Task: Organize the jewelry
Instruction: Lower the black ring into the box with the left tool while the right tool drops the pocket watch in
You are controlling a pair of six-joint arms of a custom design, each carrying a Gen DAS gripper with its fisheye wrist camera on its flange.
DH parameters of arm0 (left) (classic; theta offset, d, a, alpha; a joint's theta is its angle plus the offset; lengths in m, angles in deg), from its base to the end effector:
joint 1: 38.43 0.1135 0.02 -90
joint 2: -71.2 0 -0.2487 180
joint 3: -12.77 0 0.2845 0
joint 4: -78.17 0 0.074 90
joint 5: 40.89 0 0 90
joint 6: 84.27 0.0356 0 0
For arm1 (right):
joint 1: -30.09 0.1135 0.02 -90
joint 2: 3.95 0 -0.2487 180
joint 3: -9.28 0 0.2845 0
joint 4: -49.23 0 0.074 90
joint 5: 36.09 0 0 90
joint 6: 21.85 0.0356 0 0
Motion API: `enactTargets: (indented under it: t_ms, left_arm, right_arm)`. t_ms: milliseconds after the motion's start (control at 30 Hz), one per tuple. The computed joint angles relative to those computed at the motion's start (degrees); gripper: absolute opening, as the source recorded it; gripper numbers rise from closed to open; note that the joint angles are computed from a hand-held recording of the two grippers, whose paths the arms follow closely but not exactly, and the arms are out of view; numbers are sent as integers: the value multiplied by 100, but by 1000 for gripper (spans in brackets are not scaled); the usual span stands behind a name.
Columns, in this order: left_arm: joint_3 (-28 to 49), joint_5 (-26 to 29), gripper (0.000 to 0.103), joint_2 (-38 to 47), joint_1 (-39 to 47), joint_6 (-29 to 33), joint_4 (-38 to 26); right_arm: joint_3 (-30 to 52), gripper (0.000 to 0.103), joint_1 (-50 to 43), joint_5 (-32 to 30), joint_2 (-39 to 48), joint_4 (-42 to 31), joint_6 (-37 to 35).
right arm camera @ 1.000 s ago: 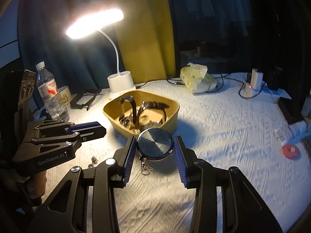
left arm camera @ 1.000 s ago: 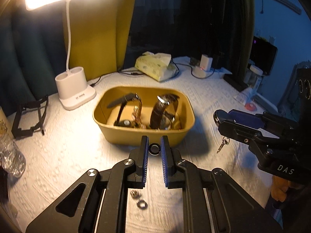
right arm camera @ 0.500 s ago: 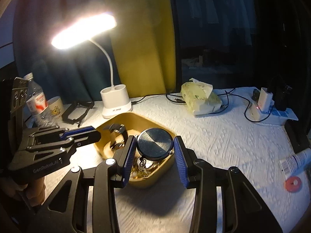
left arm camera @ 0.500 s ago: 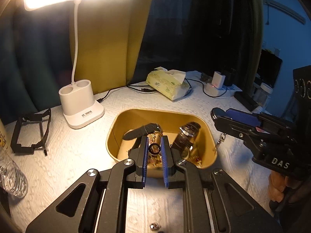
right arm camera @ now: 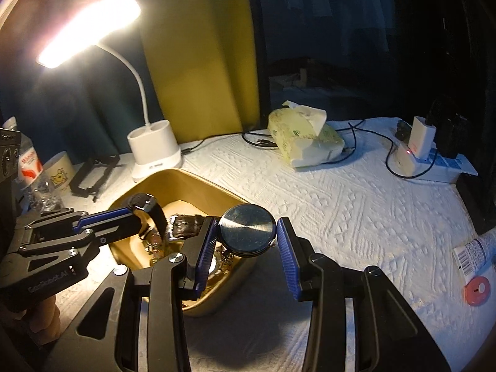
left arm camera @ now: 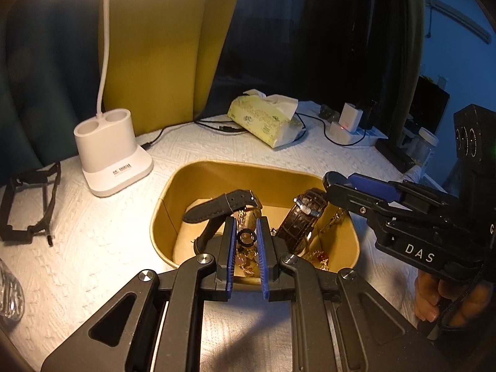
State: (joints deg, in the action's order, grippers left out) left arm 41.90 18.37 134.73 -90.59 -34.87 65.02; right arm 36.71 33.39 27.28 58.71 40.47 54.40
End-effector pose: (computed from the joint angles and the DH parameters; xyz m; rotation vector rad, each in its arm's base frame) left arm 0.1460 -0.1582 0.0982 -0.0124 2.2660 -0.2062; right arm 0.2130 0.0283 0.0968 -0.5616 2.2092 0.4468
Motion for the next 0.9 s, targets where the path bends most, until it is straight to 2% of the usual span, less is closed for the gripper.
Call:
enactTargets:
  t_ms: [367,500,900]
  left_arm:
    - [108,-7,16,70,-148,-62,-198]
    - [101,-44,22,4,-210,-107,-258]
    - [1,-303,23,-460,-466,-330,-671]
  right_arm:
    - [-67,40,260,596,-237,-164,-46]
    - [-173,41,322,679,-429,-344,-133]
    - [-481,41,357,590,-1635,-1107,-199]
